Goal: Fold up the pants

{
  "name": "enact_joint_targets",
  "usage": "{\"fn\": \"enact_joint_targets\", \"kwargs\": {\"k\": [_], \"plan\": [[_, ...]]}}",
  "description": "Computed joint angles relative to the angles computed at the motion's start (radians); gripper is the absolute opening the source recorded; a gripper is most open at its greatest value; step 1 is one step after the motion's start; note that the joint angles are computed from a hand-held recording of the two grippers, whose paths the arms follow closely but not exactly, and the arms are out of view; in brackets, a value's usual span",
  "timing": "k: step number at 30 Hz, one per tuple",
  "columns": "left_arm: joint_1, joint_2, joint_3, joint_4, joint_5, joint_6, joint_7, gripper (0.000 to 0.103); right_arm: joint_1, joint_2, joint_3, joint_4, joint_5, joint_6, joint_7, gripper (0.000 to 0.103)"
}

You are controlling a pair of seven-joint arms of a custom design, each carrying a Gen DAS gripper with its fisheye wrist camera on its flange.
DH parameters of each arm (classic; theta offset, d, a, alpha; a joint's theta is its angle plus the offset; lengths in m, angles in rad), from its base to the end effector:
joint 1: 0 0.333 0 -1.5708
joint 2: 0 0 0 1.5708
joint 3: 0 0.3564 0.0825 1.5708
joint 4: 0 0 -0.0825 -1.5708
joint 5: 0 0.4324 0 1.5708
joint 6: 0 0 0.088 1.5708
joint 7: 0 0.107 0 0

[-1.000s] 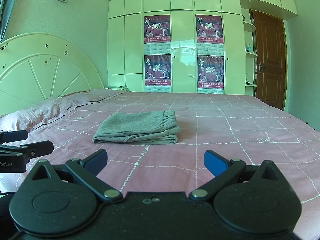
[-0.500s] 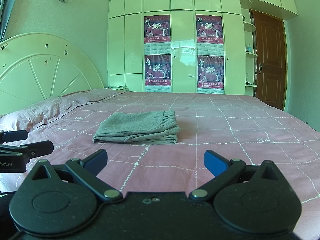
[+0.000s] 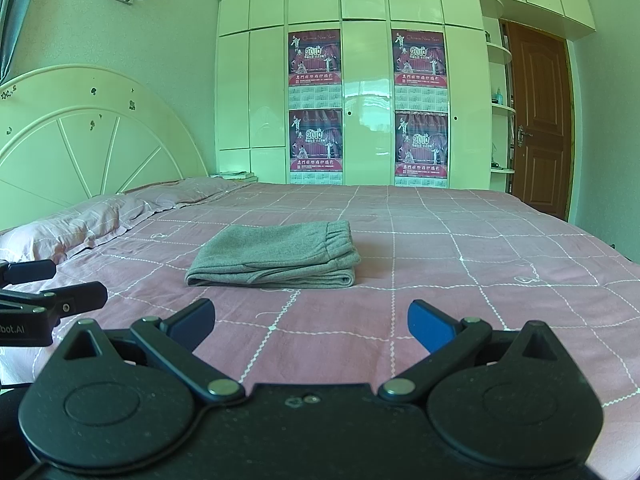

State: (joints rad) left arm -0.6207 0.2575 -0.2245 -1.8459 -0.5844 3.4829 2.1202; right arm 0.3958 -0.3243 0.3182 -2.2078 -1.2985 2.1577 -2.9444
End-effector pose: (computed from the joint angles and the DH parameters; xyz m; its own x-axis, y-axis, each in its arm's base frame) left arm 0.5234 -0.4644 0.5575 -0.6096 -0.7925 0.0199 -0.2038 0.1324 -0.9700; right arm 0.4132 0.3291 0.5861 -0.3702 -0.9289 -0.0068 -0.2842 0.1202 -0.9512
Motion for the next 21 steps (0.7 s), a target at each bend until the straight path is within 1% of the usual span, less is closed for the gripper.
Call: {"fn": "enact_joint_targets", "kwargs": {"k": [10,12,13,15,18,20,21], "plan": [[0.005,0.001,-0.004,-0.001,0.008,0.002,-0.005,0.103,0.001,0.000,-0.001,0.000,0.001,0.000,-0.001,0.097],[0.079,0.002,-0.070,-0.018,0.105,0.020,-0.080,0.103,0.000,-0.001,-0.001,-0.001,0.001,0.001,-0.001,0.097],[0.084,0.005,-0.075,-0.021,0.116,0.039,-0.088,0.103,0.000,-0.002,-0.001,-0.001,0.001,0.001,-0.001,0.097],[0.060,0.007,-0.051,-0.019,0.099,0.059,-0.073,0.103,0.000,-0.002,-0.001,-0.001,0.001,0.001,-0.001,0.097],[0.101,0.008,-0.083,-0.029,0.153,0.081,-0.133,0.103,0.000,-0.003,-0.001,-0.002,0.001,0.002,-0.001,0.097],[0.117,0.007,-0.092,-0.032,0.179,0.077,-0.165,0.103,-0.001,-0.003,-0.001,-0.002,0.001,0.002,-0.002,0.097],[0.115,0.007,-0.087,-0.031,0.179,0.074,-0.169,0.103,-0.001,-0.003,-0.001,-0.002,0.001,0.002,-0.002,0.097]]}}
